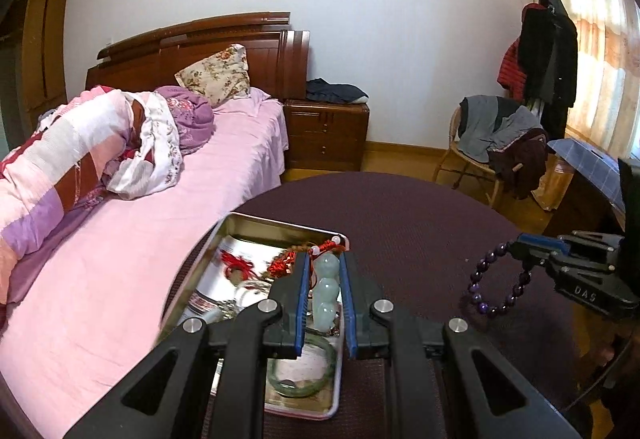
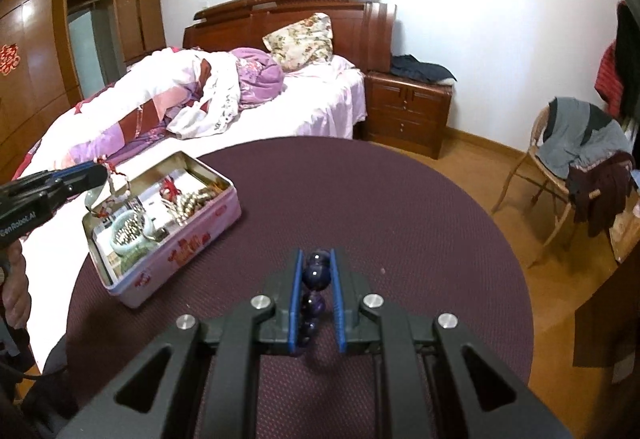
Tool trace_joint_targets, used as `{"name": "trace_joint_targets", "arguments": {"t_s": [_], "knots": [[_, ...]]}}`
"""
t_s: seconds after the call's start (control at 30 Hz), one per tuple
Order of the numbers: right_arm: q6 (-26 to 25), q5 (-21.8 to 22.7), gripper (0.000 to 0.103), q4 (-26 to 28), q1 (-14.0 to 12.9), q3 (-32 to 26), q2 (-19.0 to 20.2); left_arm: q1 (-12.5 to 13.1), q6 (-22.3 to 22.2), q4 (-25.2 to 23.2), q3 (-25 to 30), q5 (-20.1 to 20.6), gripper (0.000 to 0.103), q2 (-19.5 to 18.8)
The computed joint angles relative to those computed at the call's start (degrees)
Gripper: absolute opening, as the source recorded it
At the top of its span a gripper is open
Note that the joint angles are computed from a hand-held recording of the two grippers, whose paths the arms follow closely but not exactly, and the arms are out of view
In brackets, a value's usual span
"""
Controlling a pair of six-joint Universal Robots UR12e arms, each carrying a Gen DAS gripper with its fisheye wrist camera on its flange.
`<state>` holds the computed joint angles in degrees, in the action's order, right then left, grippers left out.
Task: Organize jewelry
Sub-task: 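Carry the jade pendant and purple bracelet over the tin with both tools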
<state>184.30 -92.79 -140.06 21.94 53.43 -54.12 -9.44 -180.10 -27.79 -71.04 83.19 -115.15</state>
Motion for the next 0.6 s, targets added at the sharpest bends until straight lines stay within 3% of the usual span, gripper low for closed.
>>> {"name": "trace_joint_targets", "arguments": {"t_s": [0.6], "knots": [[-6.6,3.5,0.017,4.6,2.7,-19.1,9.8,1.9,-0.9,-1.2,1.0,3.1,0.014,-0.6]]}}
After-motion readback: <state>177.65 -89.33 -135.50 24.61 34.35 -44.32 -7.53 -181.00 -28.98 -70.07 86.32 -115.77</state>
